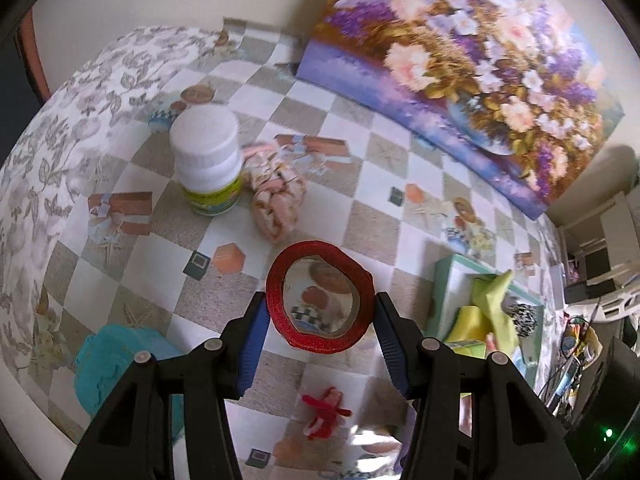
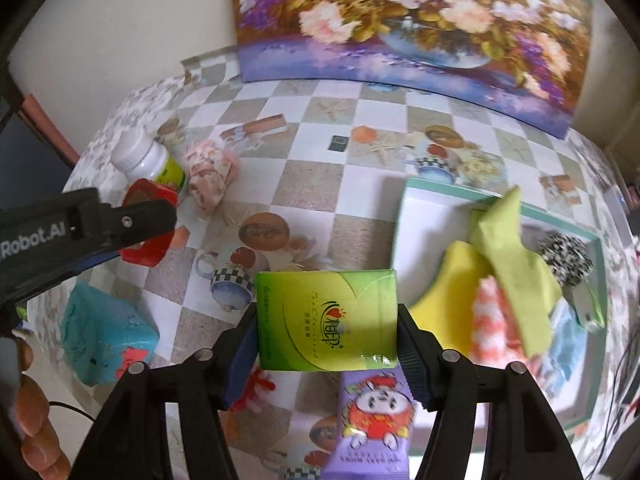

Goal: Organize soft objects
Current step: 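Carry the ring and tissue pack over the tray and open both tools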

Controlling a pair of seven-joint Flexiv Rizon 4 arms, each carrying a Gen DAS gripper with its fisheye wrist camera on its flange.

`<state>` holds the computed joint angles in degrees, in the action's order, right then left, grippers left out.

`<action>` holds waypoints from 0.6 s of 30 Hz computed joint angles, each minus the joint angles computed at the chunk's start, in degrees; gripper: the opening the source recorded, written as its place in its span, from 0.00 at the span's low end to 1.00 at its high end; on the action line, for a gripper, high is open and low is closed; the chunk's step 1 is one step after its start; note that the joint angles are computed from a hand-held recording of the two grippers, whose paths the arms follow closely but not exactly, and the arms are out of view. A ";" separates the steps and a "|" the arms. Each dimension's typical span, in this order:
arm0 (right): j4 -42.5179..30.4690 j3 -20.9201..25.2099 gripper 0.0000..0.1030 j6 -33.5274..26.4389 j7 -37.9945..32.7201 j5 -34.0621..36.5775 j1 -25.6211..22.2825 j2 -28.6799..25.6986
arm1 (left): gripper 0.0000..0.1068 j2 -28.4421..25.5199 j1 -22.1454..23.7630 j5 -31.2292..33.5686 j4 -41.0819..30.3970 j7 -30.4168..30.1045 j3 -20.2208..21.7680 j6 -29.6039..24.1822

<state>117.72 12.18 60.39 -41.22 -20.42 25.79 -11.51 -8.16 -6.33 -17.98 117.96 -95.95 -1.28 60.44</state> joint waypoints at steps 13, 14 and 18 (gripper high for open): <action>5.86 -0.08 0.64 0.04 4.75 3.72 -3.98 7.36 | 0.51 2.60 -3.71 3.45 0.66 -0.60 -1.59 1.05; 6.40 -0.27 0.64 -0.32 5.09 3.89 -4.54 8.07 | 0.51 2.61 -3.98 3.21 0.72 -0.26 -1.82 0.99; 7.77 -0.89 0.64 -1.93 6.21 3.57 -6.48 9.86 | 0.51 1.89 -5.19 -0.19 0.65 2.66 -3.26 0.46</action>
